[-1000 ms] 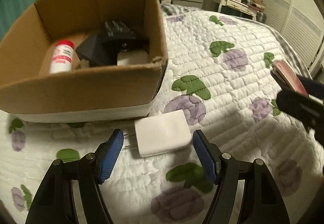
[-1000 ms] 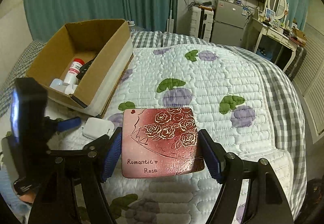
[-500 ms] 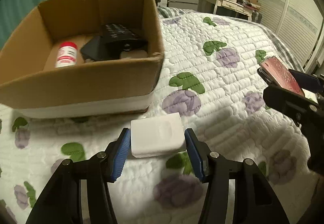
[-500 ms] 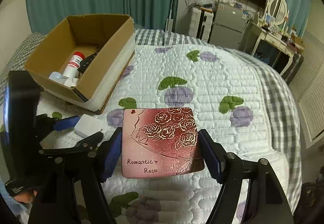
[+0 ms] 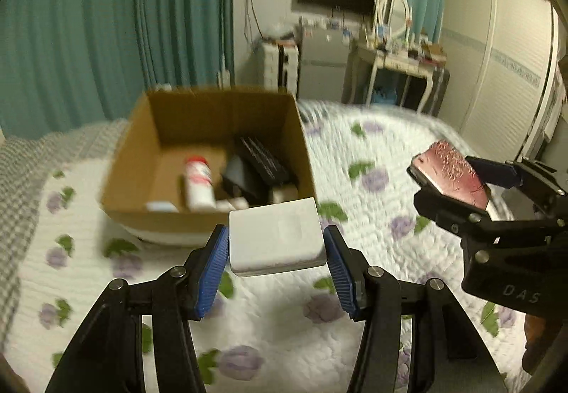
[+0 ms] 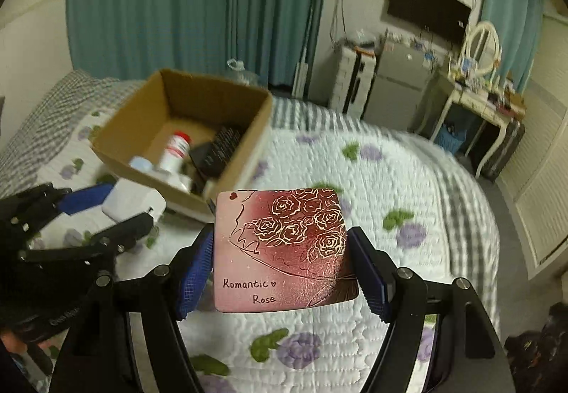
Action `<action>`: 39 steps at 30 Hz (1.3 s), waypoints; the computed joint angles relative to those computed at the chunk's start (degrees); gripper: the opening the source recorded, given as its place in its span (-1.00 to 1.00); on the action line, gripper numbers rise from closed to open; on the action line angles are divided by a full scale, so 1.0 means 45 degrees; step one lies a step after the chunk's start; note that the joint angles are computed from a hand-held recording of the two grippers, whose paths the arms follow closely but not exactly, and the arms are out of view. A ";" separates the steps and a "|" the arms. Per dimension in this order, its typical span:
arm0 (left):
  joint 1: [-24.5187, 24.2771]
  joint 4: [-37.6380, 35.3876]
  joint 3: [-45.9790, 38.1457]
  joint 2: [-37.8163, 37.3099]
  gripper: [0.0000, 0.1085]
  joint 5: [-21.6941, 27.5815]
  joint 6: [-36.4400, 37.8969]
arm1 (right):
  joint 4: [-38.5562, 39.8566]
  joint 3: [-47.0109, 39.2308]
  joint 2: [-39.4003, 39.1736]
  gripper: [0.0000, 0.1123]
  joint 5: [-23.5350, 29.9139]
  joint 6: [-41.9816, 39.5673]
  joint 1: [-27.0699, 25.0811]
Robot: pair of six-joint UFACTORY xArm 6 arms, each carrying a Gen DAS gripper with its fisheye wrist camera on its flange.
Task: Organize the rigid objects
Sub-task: 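Grasp the white plug adapter with left tool while right tool holds card, then drop adapter and card into the box and open both tools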
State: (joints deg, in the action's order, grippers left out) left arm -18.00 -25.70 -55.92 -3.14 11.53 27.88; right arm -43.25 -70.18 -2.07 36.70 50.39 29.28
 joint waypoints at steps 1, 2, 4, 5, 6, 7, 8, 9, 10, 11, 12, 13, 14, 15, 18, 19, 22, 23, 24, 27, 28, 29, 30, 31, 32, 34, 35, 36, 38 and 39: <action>0.0151 -0.0151 -0.0033 -0.0182 0.02 0.0025 0.0262 | -0.0027 -0.0258 0.0084 0.29 0.0069 -0.0092 0.0093; 0.0324 -0.0306 -0.0158 -0.0295 0.02 0.0070 0.0527 | -0.0030 -0.0538 0.0178 0.29 0.0104 -0.0208 0.0172; 0.0616 -0.0193 -0.0505 -0.0311 0.02 0.0094 0.0513 | -0.0081 -0.1253 0.0530 0.29 0.0067 -0.0407 0.0287; 0.0765 -0.0097 -0.0759 -0.0216 0.02 0.0040 0.0487 | -0.0054 -0.1685 0.0803 0.29 -0.0013 -0.0513 0.0304; 0.0905 -0.0097 -0.0981 -0.0113 0.02 -0.0010 0.0598 | -0.0019 -0.1938 0.0974 0.29 -0.0089 -0.0574 0.0301; 0.1016 -0.0040 -0.1156 -0.0009 0.02 -0.0048 0.0673 | 0.0069 -0.2444 0.1358 0.29 -0.0298 -0.0692 0.0269; 0.1148 0.0166 -0.1429 0.0215 0.02 -0.0138 0.0606 | 0.0113 -0.2719 0.1574 0.29 -0.0387 -0.0730 0.0260; 0.1259 0.0396 -0.1673 0.0434 0.02 -0.0193 0.0468 | 0.0210 -0.3130 0.1912 0.29 -0.0546 -0.0813 0.0226; 0.1433 0.0572 -0.2008 0.0714 0.02 -0.0164 0.0373 | 0.0335 -0.3588 0.2323 0.29 -0.0748 -0.0936 0.0175; 0.1559 0.0979 -0.2397 0.1090 0.02 -0.0163 0.0052 | 0.0436 -0.3940 0.2648 0.29 -0.0881 -0.1025 0.0133; 0.1641 0.1389 -0.2700 0.1411 0.02 -0.0206 -0.0259 | 0.0566 -0.4315 0.3012 0.29 -0.1035 -0.1121 0.0082; 0.1706 0.1741 -0.3028 0.1777 0.02 -0.0273 -0.0506 | 0.0800 -0.4856 0.3536 0.29 -0.1230 -0.1310 -0.0001; 0.1754 0.2044 -0.3352 0.2127 0.02 -0.0296 -0.0717 | 0.0912 -0.5227 0.3893 0.29 -0.1309 -0.1373 -0.0040; 0.1784 0.2198 -0.3710 0.2508 0.02 -0.0286 -0.0794 | 0.1022 -0.5460 0.4134 0.29 -0.1373 -0.1448 -0.0089; 0.1860 0.3216 -0.4648 0.3522 0.02 -0.0210 -0.1659 | 0.1466 -0.6348 0.5082 0.29 -0.1532 -0.1742 -0.0253; 0.1870 0.3222 -0.4922 0.3831 0.02 -0.0192 -0.1717 | 0.1664 -0.6663 0.5435 0.29 -0.1539 -0.1936 -0.0319; 0.1874 0.2994 -0.5707 0.4730 0.02 -0.0029 -0.1703 | 0.1872 -0.6943 0.5933 0.29 -0.1626 -0.2117 -0.0465; 0.1876 0.3181 -0.5848 0.4965 0.02 -0.0049 -0.1859 | 0.1857 -0.6822 0.5954 0.29 -0.1723 -0.2025 -0.0523; 0.1868 0.3340 -0.5979 0.5197 0.02 -0.0087 -0.1956 | 0.2007 -0.6790 0.6084 0.29 -0.1824 -0.2061 -0.0600; 0.1827 0.3925 -0.6127 0.5720 0.02 -0.0479 -0.2105 | 0.2306 -0.6611 0.6288 0.29 -0.2046 -0.2184 -0.0757; 0.1817 0.4044 -0.6169 0.5851 0.02 -0.0608 -0.2140 | 0.2382 -0.6622 0.6371 0.29 -0.2055 -0.2230 -0.0788; 0.1809 0.4052 -0.6268 0.6022 0.02 -0.0651 -0.2130 | 0.2483 -0.6615 0.6427 0.29 -0.2079 -0.2297 -0.0819; 0.1801 0.3956 -0.6359 0.6168 0.02 -0.0619 -0.2089 | 0.2458 -0.6451 0.6346 0.29 -0.2130 -0.2240 -0.0804; 0.1788 0.3690 -0.6363 0.6225 0.02 -0.0606 -0.1816 | 0.2465 -0.6428 0.6371 0.29 -0.2181 -0.2245 -0.0809; 0.1770 0.3519 -0.6382 0.6314 0.02 -0.0599 -0.1557 | 0.2510 -0.6453 0.6409 0.29 -0.2209 -0.2311 -0.0845; 0.1750 0.3705 -0.6323 0.6396 0.06 -0.0586 -0.1467 | 0.2400 -0.6276 0.6269 0.29 -0.2243 -0.2174 -0.0826; 0.1785 0.3916 -0.6291 0.6438 0.06 -0.0676 -0.1570 | 0.2431 -0.6280 0.6280 0.29 -0.2272 -0.2188 -0.0830; 0.1829 0.4640 -0.6136 0.6392 0.07 -0.0947 -0.2207 | 0.2407 -0.6227 0.6250 0.29 -0.2328 -0.2141 -0.0836; 0.1961 0.5456 -0.5832 0.6204 0.15 -0.1429 -0.2900 | 0.2433 -0.6119 0.6153 0.29 -0.2424 -0.2162 -0.0867; 0.1960 0.5065 -0.5758 0.6092 0.15 -0.1507 -0.2605 | 0.2424 -0.6116 0.6144 0.29 -0.2436 -0.2134 -0.0842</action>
